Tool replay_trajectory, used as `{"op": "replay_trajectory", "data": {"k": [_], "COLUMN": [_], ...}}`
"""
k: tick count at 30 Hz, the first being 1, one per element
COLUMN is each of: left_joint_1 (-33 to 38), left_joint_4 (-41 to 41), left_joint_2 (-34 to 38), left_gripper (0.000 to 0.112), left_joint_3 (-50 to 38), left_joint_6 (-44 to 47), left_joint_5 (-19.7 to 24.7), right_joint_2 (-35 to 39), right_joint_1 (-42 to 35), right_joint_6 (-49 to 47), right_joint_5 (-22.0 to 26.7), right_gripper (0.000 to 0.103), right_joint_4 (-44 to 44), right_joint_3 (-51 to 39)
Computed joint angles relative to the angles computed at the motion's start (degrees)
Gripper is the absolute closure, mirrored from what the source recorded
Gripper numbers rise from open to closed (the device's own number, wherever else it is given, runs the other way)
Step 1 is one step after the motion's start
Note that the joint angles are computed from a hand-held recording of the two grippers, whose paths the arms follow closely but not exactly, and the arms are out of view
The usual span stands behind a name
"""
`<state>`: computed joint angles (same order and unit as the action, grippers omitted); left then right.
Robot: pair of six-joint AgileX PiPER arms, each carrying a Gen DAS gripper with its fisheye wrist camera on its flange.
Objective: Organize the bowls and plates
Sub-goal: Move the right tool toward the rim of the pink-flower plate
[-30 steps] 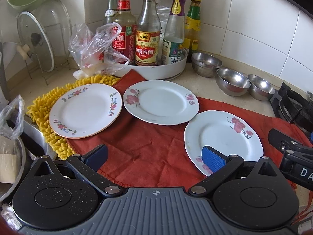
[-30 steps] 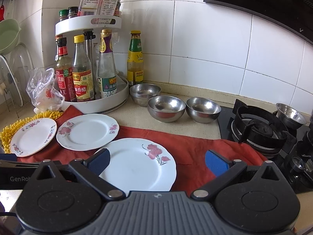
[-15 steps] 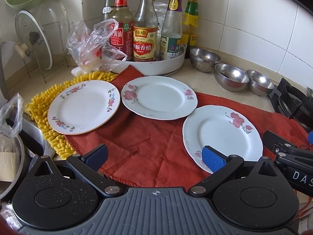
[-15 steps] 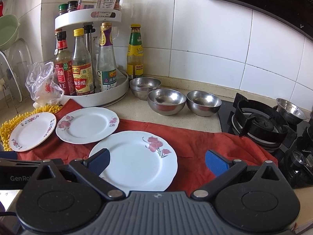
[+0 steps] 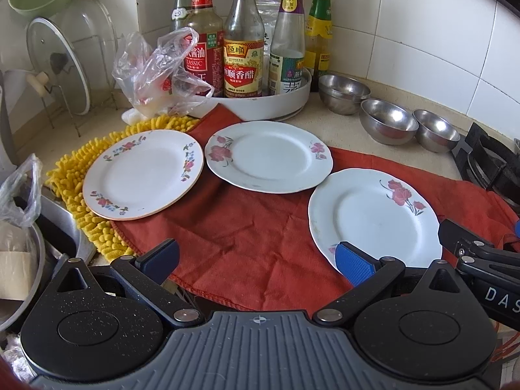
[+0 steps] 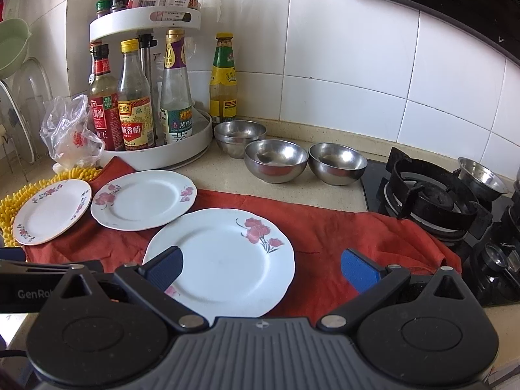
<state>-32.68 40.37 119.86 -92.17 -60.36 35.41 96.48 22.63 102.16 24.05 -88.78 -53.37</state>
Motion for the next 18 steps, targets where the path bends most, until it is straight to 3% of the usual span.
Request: {"op": "replay_trajectory", "data": {"k": [18], "left_joint_1": [-0.2], "left_joint_4": [-1.7], "left_joint_2": [1.6], "left_gripper": [0.009], "left_joint_3": [-2.3], "left_joint_6": [2.5], "left_joint_5": [1.7], "right_joint_2": [0.8], "right_joint_1": [-0.3], "right_joint_6": [-2.7], "right_joint_5": [0.0], "right_gripper": [0.001], "right_joint_4": [3.3], "right_joint_3": [-0.7]}}
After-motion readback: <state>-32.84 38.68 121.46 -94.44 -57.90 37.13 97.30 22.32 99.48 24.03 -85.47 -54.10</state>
